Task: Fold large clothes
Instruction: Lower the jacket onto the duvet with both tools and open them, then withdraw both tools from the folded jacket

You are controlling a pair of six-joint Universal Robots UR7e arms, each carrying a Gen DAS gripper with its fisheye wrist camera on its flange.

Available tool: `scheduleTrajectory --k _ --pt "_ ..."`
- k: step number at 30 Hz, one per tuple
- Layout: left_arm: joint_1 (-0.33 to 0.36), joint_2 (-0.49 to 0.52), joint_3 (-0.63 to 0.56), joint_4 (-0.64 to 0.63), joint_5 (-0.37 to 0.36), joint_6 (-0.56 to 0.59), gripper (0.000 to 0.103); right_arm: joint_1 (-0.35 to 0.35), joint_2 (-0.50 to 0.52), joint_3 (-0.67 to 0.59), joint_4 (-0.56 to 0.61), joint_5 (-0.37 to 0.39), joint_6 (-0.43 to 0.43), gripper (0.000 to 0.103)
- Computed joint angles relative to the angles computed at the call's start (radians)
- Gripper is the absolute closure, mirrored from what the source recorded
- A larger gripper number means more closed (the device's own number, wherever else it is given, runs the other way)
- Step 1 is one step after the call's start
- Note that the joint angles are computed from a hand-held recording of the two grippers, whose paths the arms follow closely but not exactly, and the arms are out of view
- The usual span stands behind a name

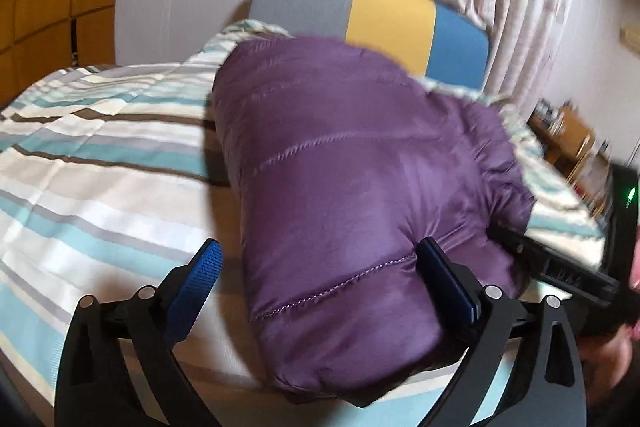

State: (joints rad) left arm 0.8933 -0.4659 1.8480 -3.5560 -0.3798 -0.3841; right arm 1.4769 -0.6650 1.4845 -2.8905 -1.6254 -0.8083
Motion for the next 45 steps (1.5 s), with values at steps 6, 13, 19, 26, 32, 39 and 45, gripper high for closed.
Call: scheduleTrajectory --k 6,13,19,26,32,39,45 --pt "0.052 -0.029 0.019 0.048 -0.096 -0.077 0.003 0.023 0.056 -0.025 -0.047 -0.098 -0.025 0.005" --pt "0.037 -0.021 0.037 -0.013 -0.084 -0.086 0.003 0.023 0.032 0.055 -0.169 -0.093 -0.073 0.003" --pt "-0.002 -0.001 0.061 -0.061 -0.045 -0.175 0.003 0.03 -0.023 0.18 -0.296 -0.083 -0.117 0.003" --pt "-0.029 0.021 0.039 0.021 0.053 -0.155 0.003 0.026 -0.061 0.263 -0.374 -0.088 -0.136 0.002" --pt "-0.026 0.011 0.03 0.171 0.086 -0.233 0.003 0.026 -0.044 0.238 -0.327 -0.123 -0.135 0.002" --pt "-0.077 0.044 0.044 0.15 0.188 -0.297 0.003 -0.001 -0.094 0.263 -0.274 -0.048 -0.092 0.002" --pt "-0.123 0.024 0.064 0.376 0.259 -0.41 0.003 -0.029 -0.171 0.337 -0.242 0.023 -0.098 0.002"
